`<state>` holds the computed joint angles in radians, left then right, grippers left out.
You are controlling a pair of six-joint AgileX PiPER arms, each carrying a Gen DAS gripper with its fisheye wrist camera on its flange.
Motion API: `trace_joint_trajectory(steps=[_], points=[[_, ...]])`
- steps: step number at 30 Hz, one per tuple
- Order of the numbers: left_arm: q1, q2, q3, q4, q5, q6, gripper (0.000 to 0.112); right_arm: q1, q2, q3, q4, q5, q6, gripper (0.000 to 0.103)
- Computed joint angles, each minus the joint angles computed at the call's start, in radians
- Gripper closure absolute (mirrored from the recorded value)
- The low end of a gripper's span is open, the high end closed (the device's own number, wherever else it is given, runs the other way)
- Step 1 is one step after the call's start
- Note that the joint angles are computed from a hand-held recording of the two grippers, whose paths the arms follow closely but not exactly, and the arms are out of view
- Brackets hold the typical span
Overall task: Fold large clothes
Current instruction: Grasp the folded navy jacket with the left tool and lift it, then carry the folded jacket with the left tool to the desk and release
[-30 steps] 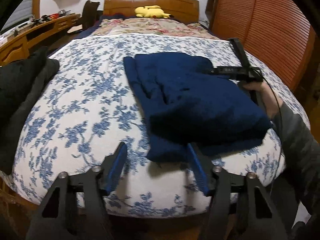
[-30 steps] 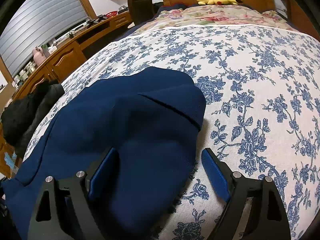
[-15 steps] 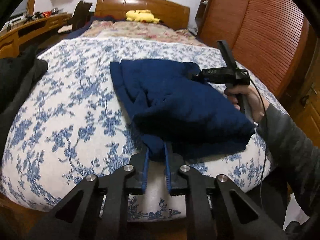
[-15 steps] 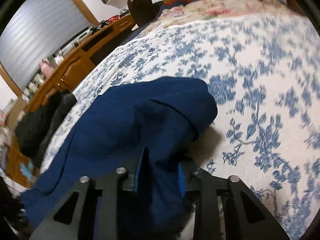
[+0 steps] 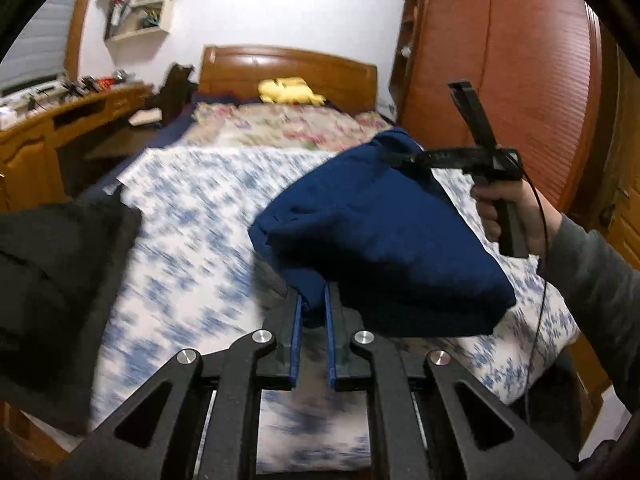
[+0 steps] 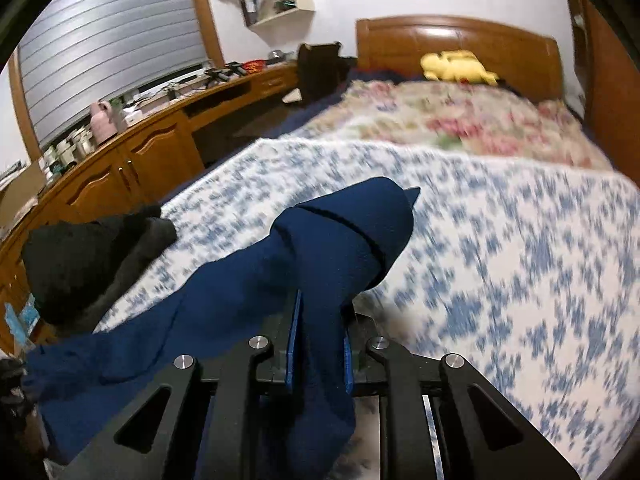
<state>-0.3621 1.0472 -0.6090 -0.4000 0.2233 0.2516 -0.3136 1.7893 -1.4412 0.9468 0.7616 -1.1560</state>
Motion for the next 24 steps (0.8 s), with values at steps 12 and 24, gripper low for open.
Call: trace_joint_trajectory(steps=[12, 24], points=[[0.999, 0.001, -0.303, -0.582, 0.575, 0.887, 0.102, 0.512, -0.021, -0.301, -0.402, -0.124, 0.553, 0.086], [1.341, 0.279, -0.358, -0.520, 0.521, 1.023, 0.098, 0.902, 0.432, -0.856, -0.890, 0.017, 0.990, 0.072]])
